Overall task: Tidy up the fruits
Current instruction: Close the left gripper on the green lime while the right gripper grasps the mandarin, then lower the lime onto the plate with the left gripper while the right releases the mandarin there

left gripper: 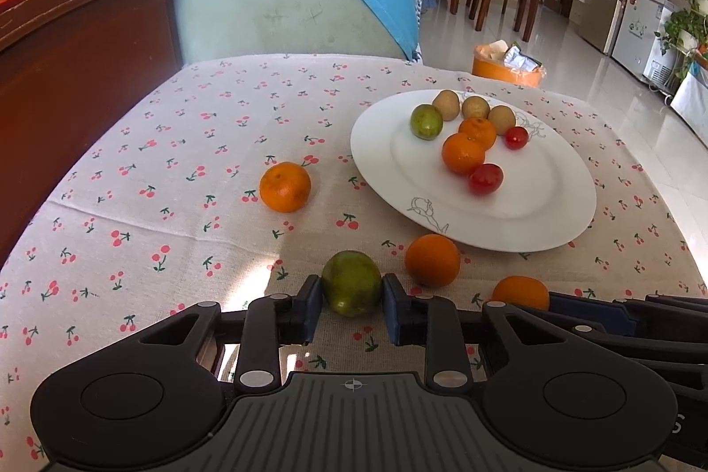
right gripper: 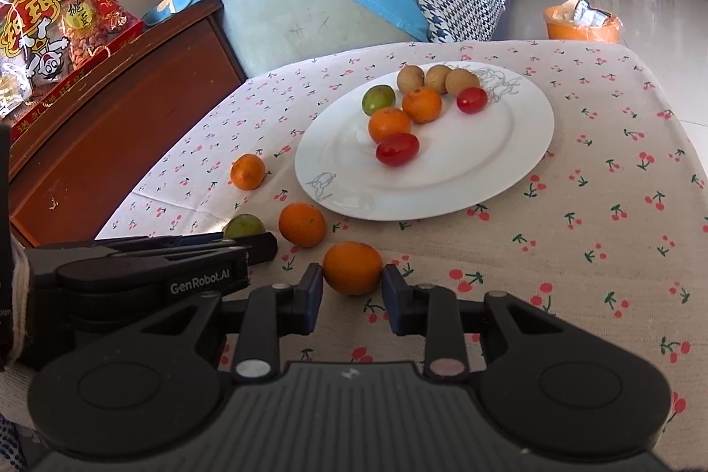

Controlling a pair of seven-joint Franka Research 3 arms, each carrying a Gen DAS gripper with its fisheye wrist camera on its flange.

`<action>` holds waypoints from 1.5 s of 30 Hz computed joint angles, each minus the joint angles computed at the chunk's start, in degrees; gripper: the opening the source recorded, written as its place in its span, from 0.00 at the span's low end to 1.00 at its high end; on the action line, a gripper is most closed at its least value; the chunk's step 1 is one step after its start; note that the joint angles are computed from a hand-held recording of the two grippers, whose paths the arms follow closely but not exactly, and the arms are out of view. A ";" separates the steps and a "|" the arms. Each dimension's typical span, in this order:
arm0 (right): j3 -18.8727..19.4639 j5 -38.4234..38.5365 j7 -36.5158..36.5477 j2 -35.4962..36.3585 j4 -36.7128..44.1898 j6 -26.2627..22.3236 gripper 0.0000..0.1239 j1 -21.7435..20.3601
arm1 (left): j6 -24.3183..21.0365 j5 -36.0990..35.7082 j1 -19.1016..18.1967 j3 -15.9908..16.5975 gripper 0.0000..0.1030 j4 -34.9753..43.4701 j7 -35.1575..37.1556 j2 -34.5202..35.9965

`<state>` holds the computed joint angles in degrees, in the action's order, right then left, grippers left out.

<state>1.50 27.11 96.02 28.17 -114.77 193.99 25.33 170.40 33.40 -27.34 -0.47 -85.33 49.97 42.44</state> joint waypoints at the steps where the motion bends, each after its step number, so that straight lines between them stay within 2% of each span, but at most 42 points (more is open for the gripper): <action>1: 0.32 -0.07 0.05 -0.01 -0.03 0.09 0.24 -0.28 | -0.07 0.13 -0.33 0.42 0.26 -0.03 -0.37 -0.08; 5: 1.68 -0.61 0.18 -0.25 -0.39 1.24 0.24 -1.53 | 0.45 0.40 -0.79 1.33 0.26 -0.62 -2.24 -0.97; 10: 1.38 -0.04 -0.54 -1.01 -1.04 5.08 0.24 -1.08 | 3.02 2.10 -2.10 3.18 0.26 -0.52 -4.62 -1.88; 12: -0.43 1.80 -1.81 -1.09 -0.84 6.45 0.24 0.68 | 4.13 2.41 -2.18 3.29 0.26 0.04 -4.88 -1.87; 15: -3.01 5.62 -4.56 -0.76 0.09 7.97 0.24 2.94 | 4.53 1.44 -1.00 1.53 0.26 1.74 -3.38 -1.04; 21: -4.20 11.62 -7.74 0.72 2.49 7.96 0.24 3.34 | 2.82 -1.66 0.24 -1.17 0.26 6.06 0.25 1.92; 29: -4.83 14.31 -9.30 2.26 4.51 6.32 0.24 3.32 | -1.27 -6.02 1.76 -4.96 0.26 13.54 6.74 7.12; 37: -5.37 14.86 -9.18 3.65 6.05 6.03 0.24 3.25 | -4.27 -9.28 1.18 -5.44 0.26 19.61 10.35 11.12; 43: -8.85 18.02 -9.25 5.32 8.14 4.61 0.26 6.07 | -4.92 -10.48 0.89 -5.16 0.27 21.24 11.15 12.10; 45: -7.34 16.98 -8.64 5.00 7.80 5.34 0.26 4.67 | -5.13 -10.68 0.89 -5.06 0.28 20.98 11.15 11.69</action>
